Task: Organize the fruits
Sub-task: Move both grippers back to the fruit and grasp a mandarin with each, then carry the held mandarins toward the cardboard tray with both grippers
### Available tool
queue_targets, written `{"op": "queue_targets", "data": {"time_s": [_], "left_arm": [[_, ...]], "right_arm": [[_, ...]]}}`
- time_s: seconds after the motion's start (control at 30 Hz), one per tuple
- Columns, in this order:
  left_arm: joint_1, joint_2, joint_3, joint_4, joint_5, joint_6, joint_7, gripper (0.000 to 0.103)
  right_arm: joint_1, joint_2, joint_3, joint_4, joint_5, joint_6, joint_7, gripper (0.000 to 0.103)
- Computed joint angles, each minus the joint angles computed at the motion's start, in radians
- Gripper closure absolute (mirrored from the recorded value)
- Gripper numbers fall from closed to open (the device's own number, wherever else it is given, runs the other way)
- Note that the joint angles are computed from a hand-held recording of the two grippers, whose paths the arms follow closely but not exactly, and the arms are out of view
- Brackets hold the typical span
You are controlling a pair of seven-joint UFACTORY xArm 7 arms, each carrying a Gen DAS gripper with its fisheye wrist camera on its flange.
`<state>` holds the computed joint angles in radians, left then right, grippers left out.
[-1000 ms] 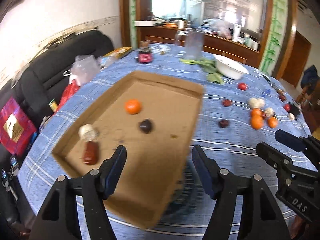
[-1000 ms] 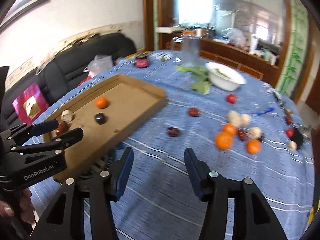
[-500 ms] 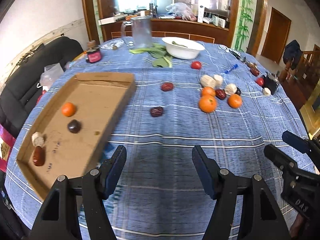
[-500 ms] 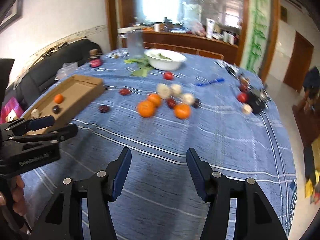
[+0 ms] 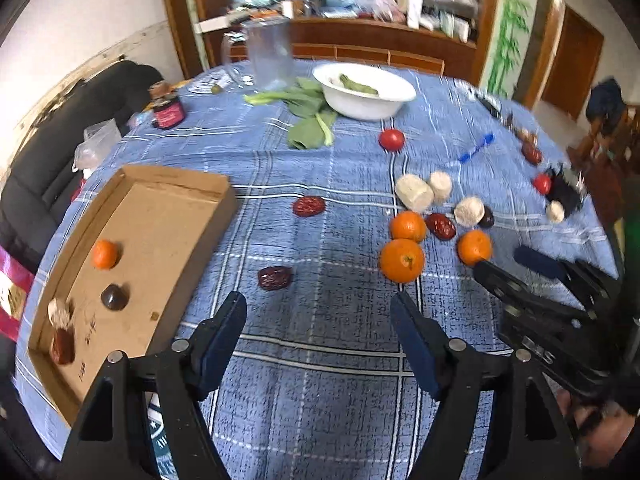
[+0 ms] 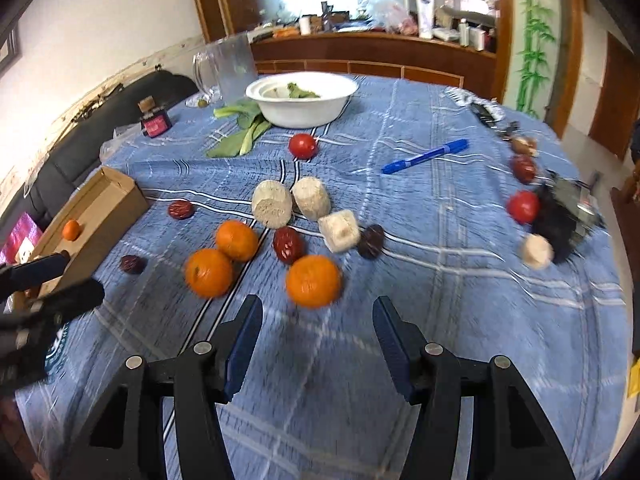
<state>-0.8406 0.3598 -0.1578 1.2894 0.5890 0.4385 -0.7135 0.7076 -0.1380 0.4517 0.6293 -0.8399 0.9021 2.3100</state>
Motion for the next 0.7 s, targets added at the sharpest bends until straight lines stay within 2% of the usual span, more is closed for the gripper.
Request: {"op": "queue_targets", "data": {"time_s": [0.13,0.17,0.2,0.23,0.3,0.53,0.57,0.63,0.7], "left_arm": [[-0.012,0.052,-0.001,0.054,0.000,0.027,0.036,0.030],[-0.014,0.067,-0.002,0.068,-0.008,0.026,0.042,0.030],[-0.010,0.087,-0.009,0.088,-0.028,0.032,0.064,0.030],[-0.012,0.110,-0.013,0.113,-0.046,0.042,0.084,0.030],[-0.022,0.151,-0.011,0.159,-0.070,0.054,0.115,0.030],[-0.057,0.306,-0.003,0.327,-0.197,0.097,0.214,0.030],[-0.073,0.300,0.020,0.312,-0.177,0.057,0.184,0.035],[-0.092,0.301,0.044,0.307,-0.163,0.023,0.178,0.056],[-0.085,0.295,0.034,0.298,-0.177,0.002,0.199,0.070]], "right_arm": [[-0.039,0.038,-0.047,-0.014,-0.014,-0.096,-0.035,0.042],[-0.040,0.039,-0.044,-0.014,-0.033,-0.084,-0.027,0.043],[-0.040,0.039,-0.043,-0.017,-0.053,-0.083,-0.021,0.050],[-0.041,0.033,-0.047,-0.025,-0.061,-0.095,-0.022,0.069],[-0.040,0.011,-0.044,-0.043,-0.059,-0.109,-0.013,0.069],[0.001,-0.071,0.019,-0.075,0.067,-0.010,-0.008,0.068],[0.006,-0.083,0.029,-0.080,0.084,-0.005,0.002,0.068],[0.015,-0.101,0.053,-0.085,0.106,0.017,0.022,0.068],[0.026,-0.108,0.075,-0.076,0.130,0.052,0.036,0.068]]}}
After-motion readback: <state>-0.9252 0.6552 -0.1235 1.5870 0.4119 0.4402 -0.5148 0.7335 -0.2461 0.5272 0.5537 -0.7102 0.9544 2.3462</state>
